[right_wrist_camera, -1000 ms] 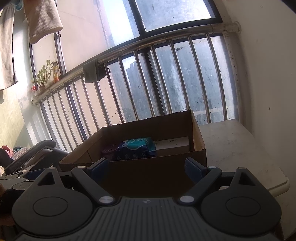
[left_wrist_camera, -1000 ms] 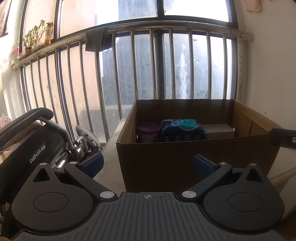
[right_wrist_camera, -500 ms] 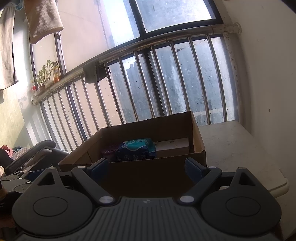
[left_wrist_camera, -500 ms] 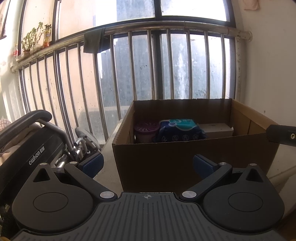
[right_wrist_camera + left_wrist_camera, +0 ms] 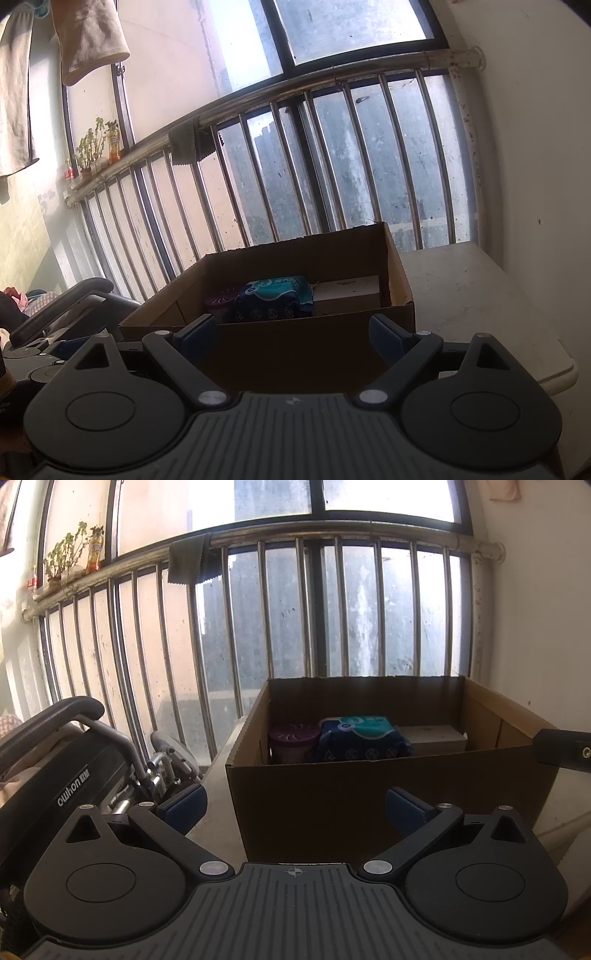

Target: Organize objects

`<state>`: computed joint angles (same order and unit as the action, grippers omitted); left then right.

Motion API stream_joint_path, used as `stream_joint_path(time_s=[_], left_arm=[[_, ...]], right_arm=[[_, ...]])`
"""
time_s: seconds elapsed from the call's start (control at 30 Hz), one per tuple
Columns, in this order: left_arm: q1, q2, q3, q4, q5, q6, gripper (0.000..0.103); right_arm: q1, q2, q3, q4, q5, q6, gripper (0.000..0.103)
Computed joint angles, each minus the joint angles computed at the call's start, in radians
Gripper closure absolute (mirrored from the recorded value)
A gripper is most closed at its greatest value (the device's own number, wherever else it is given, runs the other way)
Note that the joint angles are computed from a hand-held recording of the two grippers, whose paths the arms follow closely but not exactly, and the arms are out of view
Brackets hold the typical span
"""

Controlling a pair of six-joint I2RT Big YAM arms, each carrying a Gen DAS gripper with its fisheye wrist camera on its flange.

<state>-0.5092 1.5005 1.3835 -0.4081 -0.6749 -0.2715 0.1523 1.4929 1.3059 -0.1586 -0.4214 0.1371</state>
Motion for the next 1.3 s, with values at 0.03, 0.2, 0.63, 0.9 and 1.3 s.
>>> stream_joint_path(time_s=[0.03,0.2,0.63,0.9,1.3], left_arm=[[0.000,0.001,0.001,-0.002,-0.001,0.000,0.000],[0.000,0.002,0.004,-0.006,-0.001,-0.003,0.000],[-0.002,0.002,0.000,-0.005,-0.004,-0.003,0.000],[0.004,0.003,0.002,-0.012,0.000,-0.008,0.000],[0.006,-0.001,-0.002,-0.007,0.000,-0.007,0.000]], right_arm=[[0.000,0.000,0.000,0.000,0.000,-0.001,0.011],[0.000,0.003,0.003,-0.004,-0.001,0.000,0.011],[-0.003,0.002,0.003,-0.009,-0.002,0.000,0.011],[0.001,0.011,0.012,-0.014,0.007,-0.003,0.010],[0.005,0.010,0.010,-0.013,0.008,-0.007,0.010]])
